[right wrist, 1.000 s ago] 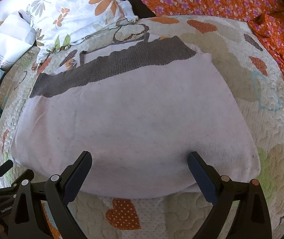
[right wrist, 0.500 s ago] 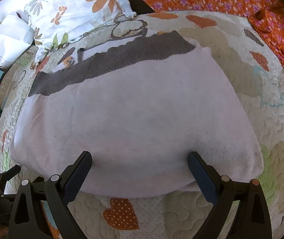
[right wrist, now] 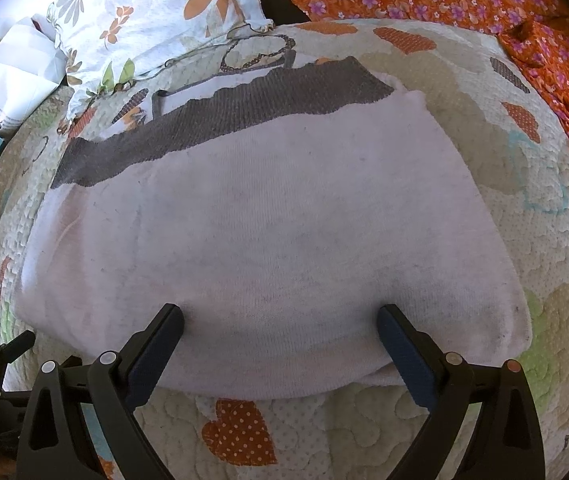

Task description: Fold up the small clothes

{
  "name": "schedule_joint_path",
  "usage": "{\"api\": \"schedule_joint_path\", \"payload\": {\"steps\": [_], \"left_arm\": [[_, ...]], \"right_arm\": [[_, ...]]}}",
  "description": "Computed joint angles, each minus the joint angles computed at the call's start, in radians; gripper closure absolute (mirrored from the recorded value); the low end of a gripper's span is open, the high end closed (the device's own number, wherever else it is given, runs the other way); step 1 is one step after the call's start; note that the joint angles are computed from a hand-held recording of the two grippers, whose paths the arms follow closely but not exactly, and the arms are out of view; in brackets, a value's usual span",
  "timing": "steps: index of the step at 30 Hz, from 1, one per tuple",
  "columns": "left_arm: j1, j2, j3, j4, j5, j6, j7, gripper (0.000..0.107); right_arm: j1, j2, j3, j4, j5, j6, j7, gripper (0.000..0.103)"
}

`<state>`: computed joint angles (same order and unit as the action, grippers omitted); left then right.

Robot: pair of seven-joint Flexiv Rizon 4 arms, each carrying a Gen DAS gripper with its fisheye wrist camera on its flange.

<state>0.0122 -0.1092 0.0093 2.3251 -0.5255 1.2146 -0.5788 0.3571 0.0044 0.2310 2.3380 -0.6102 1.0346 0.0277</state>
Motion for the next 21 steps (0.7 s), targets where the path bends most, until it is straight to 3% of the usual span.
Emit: {"api": "schedule_joint_path", "payload": {"steps": [8, 12, 14, 16, 21], "left_arm": [[-0.012, 0.006, -0.014, 0.037, -0.053, 0.066, 0.037, 0.004], [-0.010, 0.017, 0.007, 0.018, 0.007, 0.005, -0.024, 0.004], [-0.005, 0.041, -0.006, 0.023, -0.089, -0.046, 0.052, 0.011], [-0.021, 0.066, -0.010, 0.040, -0.183, -0.031, 0.129, 0.016], [-0.104, 0.097, -0.027, 0.062, -0.533, 0.137, 0.354, 0.016]], "right_arm": [[0.002, -0.005, 0.000, -0.004, -0.002, -0.007, -0.003, 0.002], [0.002, -0.004, -0.001, -0.005, -0.001, -0.008, 0.001, 0.002], [0.000, -0.001, -0.003, -0.003, -0.003, 0.008, 0.006, 0.002], [-0.008, 0.009, -0.006, 0.007, -0.024, 0.045, 0.023, 0.002], [-0.012, 0.025, 0.003, 0.001, -0.092, 0.045, 0.052, 0.002]]}}
